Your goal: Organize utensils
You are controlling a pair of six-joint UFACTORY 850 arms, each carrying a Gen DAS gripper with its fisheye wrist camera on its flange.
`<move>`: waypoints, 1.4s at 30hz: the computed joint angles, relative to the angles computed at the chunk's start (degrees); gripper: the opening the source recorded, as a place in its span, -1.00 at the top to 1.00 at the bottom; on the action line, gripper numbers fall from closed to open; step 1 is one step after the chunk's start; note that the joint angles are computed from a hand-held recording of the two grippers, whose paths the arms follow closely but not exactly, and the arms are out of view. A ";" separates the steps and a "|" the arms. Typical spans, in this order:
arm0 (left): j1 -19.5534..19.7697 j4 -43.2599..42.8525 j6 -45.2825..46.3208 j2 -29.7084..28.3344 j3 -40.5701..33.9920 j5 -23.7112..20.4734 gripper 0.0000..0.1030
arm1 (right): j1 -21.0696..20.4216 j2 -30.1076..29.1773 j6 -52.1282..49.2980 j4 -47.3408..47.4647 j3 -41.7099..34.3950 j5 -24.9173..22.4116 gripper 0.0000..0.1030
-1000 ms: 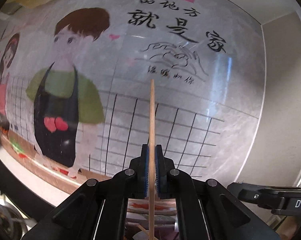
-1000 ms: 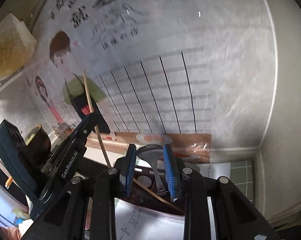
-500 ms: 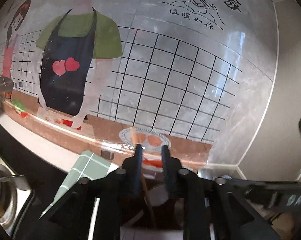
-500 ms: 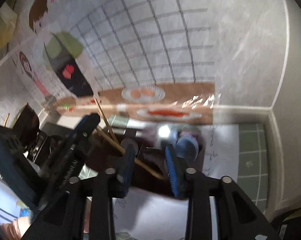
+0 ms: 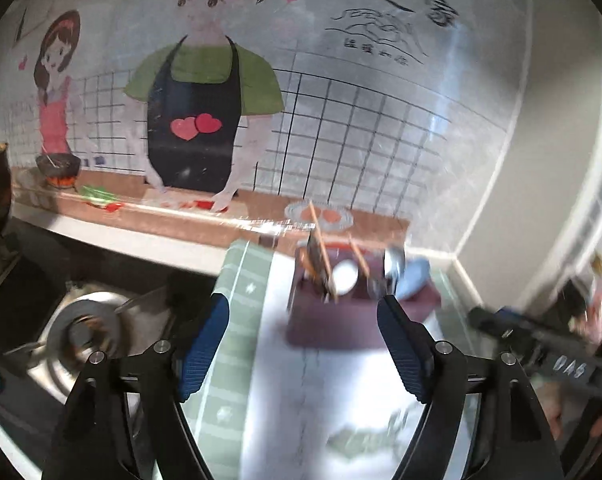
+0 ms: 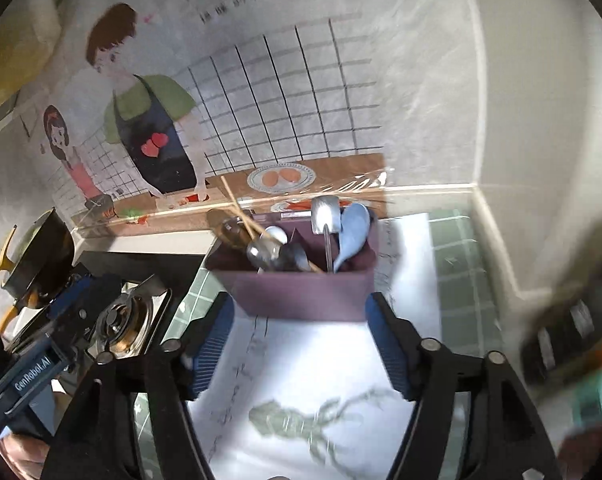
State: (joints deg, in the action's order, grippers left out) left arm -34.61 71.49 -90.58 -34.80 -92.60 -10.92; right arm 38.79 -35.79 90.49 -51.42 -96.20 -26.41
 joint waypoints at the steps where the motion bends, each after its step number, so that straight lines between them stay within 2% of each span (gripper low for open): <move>1: -0.36 2.16 -1.38 1.94 2.75 -0.23 -0.62 | 1.25 1.33 4.60 -3.88 1.76 -1.61 -0.53; 2: -0.91 5.27 -3.58 4.28 6.16 -0.71 -0.72 | 3.00 2.86 9.70 -7.90 3.76 -4.43 -0.62; 4: -1.84 10.01 -7.49 7.10 10.37 -2.08 -0.79 | 5.51 4.65 15.20 -11.72 6.24 -9.08 -0.75; 7: -3.77 22.22 -17.10 11.42 17.58 -5.01 -0.80 | 9.28 6.14 18.74 -13.52 8.63 -16.66 -0.82; 8: -4.28 23.11 -17.42 12.15 18.80 -5.91 -0.81 | 10.75 6.48 19.59 -13.47 9.38 -19.45 -0.86; 10: -5.19 25.90 -20.07 13.94 21.58 -6.41 -0.81 | 12.60 6.87 21.44 -13.92 10.57 -22.06 -0.92; 16: -6.95 33.76 -29.07 17.56 26.29 -6.92 -0.87 | 17.32 6.72 23.91 -13.53 12.07 -30.43 -0.92; 19: -7.17 32.38 -27.53 18.07 26.67 -6.62 -0.89 | 18.18 7.46 24.69 -13.42 13.05 -30.25 -0.92; 26: -7.05 30.23 -26.73 18.66 26.98 -6.37 -0.90 | 19.48 5.01 19.63 -13.94 9.85 -34.79 -0.92; 42: -8.04 31.55 -27.30 19.71 28.29 -8.68 -0.90 | 19.76 6.33 21.27 -15.35 11.08 -33.27 -0.92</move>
